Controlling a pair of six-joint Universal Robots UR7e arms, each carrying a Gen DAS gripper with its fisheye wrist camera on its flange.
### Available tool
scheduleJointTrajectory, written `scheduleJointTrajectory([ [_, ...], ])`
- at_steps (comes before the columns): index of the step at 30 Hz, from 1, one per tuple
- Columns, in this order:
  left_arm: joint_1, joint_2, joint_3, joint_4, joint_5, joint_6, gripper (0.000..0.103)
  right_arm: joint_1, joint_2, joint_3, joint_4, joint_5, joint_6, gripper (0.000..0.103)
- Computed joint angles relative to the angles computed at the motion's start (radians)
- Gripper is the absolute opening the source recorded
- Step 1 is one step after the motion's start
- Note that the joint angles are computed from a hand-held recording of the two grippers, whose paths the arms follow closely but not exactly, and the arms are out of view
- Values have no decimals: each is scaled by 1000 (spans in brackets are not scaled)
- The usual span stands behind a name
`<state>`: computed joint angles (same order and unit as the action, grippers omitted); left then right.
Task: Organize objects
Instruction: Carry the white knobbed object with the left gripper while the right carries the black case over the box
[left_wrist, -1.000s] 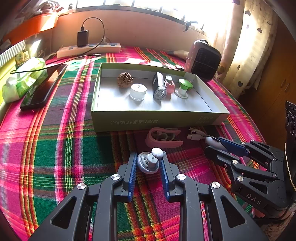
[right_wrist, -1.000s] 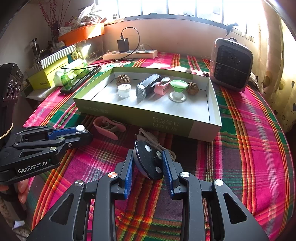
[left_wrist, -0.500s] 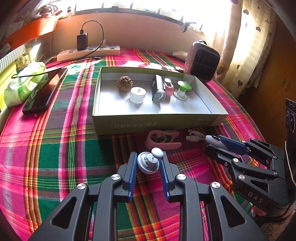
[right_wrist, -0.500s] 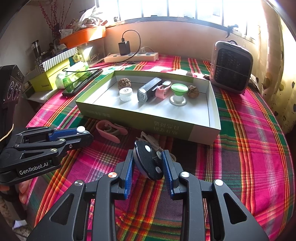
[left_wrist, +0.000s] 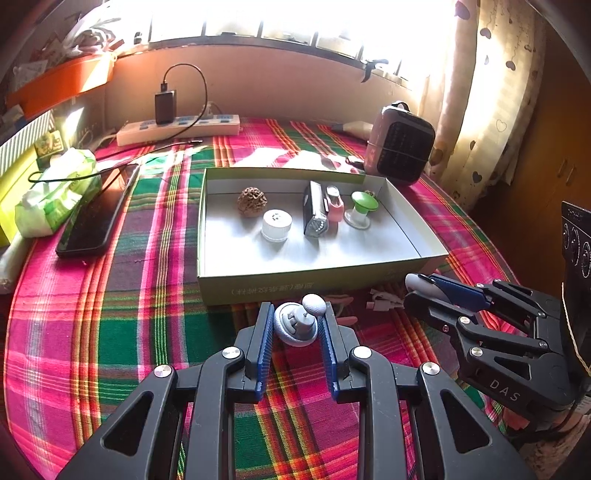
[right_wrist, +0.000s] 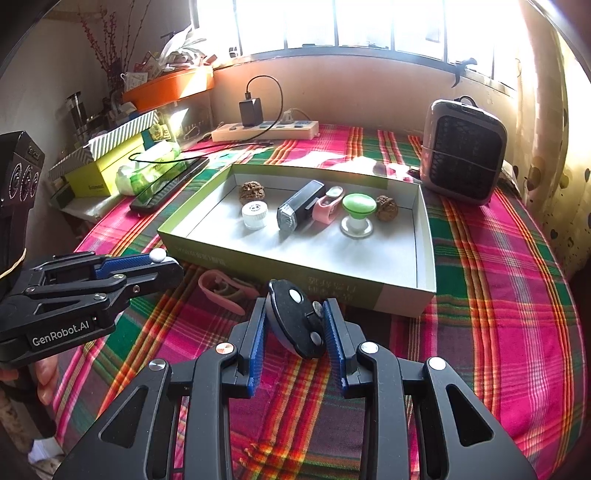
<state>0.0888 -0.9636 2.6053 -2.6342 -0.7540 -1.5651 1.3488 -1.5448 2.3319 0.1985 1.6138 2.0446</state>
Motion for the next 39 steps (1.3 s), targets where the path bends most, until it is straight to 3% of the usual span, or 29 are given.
scheduleJointTrajectory([
  [21,127,-36,-37,-13,88,131,22,120,129,-135,-10,51,97,31],
  [39,263,11,-77,-99,109,250,22,140,278,-232,-36,124,138,31],
])
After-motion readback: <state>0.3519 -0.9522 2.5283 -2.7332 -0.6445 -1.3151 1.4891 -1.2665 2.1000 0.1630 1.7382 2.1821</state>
